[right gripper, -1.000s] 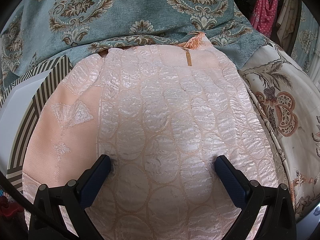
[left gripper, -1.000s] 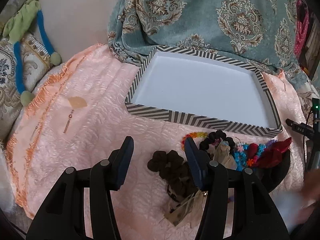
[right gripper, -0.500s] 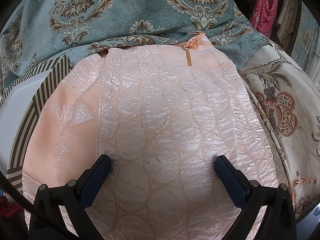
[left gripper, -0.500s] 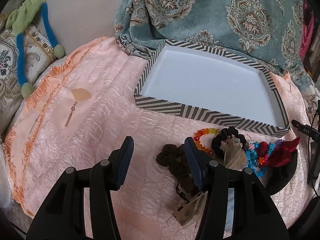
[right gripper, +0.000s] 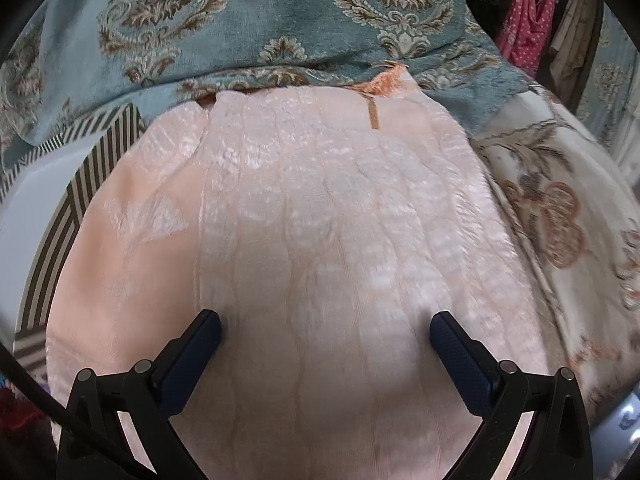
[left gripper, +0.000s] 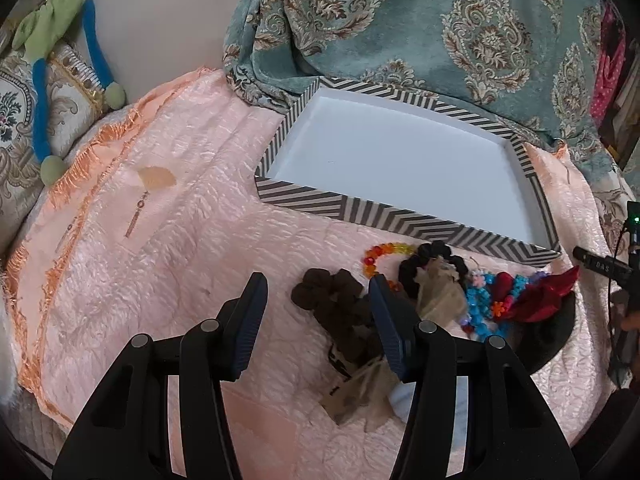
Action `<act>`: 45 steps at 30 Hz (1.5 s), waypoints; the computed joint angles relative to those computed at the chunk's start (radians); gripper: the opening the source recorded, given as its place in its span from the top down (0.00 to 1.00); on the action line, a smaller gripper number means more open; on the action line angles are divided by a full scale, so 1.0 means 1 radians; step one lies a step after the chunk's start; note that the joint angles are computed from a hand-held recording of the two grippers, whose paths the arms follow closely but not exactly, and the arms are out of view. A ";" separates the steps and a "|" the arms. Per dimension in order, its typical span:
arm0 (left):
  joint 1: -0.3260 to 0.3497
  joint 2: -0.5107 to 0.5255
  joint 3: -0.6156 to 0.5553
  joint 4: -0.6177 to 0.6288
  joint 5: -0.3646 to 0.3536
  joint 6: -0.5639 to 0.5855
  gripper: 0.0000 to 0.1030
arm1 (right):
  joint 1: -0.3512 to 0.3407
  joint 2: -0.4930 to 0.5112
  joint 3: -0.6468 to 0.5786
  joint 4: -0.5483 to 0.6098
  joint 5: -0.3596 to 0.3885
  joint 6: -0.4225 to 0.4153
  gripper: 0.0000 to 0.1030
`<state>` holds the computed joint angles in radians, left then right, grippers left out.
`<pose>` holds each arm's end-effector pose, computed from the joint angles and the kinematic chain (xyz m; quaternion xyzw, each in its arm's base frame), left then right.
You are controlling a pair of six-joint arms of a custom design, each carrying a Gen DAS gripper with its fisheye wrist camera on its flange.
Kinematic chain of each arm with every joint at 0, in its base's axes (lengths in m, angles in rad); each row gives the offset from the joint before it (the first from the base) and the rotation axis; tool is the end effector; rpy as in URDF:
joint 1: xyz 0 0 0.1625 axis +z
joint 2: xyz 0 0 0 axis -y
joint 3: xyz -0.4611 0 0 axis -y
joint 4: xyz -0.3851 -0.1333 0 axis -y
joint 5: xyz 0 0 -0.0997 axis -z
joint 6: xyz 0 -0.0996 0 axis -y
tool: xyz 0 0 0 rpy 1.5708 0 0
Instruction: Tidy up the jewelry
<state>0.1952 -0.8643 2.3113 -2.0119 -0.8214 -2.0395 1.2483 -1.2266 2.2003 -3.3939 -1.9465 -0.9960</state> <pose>-0.2932 -0.2630 0.0078 -0.0989 0.8284 -0.3788 0.4007 -0.0691 -0.5120 0.2918 0.2231 -0.8703 0.2158 0.3825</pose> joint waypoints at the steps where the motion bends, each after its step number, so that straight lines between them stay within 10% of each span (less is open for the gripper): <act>1: -0.004 0.004 -0.005 0.003 -0.001 -0.003 0.49 | 0.005 -0.018 0.013 0.018 -0.009 0.002 0.00; 11: -0.043 0.015 -0.024 -0.007 -0.004 -0.016 0.49 | 0.122 -0.315 0.320 0.171 0.124 -0.037 0.00; 45: -0.082 0.022 -0.036 0.004 -0.001 -0.033 0.49 | 0.190 -0.389 0.417 0.229 0.156 0.077 0.00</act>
